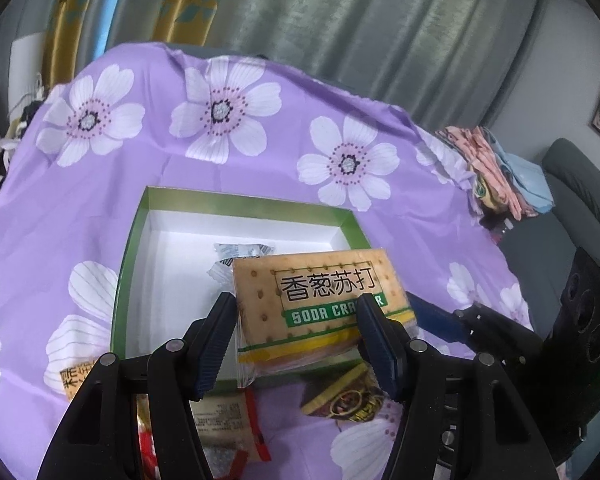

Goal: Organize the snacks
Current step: 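Lower the cracker pack into the green box and open the left gripper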

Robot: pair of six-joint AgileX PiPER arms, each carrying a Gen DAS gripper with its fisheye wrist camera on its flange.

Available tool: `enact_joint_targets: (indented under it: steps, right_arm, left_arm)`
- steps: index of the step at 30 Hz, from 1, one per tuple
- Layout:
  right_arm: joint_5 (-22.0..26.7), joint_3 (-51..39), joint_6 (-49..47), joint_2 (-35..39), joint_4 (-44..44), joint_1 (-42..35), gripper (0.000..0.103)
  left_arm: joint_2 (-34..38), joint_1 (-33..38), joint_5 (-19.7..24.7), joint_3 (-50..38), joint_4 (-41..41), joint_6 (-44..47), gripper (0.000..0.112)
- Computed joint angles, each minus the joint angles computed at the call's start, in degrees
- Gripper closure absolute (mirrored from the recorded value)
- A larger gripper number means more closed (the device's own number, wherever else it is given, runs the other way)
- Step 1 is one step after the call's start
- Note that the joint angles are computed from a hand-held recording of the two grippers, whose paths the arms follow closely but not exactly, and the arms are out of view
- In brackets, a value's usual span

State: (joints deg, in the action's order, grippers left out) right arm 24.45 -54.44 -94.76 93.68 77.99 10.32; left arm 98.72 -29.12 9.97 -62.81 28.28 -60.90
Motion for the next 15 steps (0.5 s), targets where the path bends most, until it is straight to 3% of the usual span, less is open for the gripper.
enact_joint_targets:
  steps: [5, 10, 15]
  right_arm:
    - [-0.6, -3.9, 3.2, 3.8, -2.7, 1.4, 0.060]
    - [0.9, -8.0, 7.0, 7.9, -5.8, 1.3, 0.059]
    - [1.6, -11.9, 12.9, 12.1, -11.3, 1.6, 0.059]
  left_arm:
    - [2.0, 1.7, 2.4, -2.9, -8.1, 9.3, 0.050]
    - [5.5, 4.8, 4.2, -6.2, -26.2, 27.3, 0.050]
    - [8.9, 5.4, 6.5, -9.2, -27.6, 28.6, 0.050]
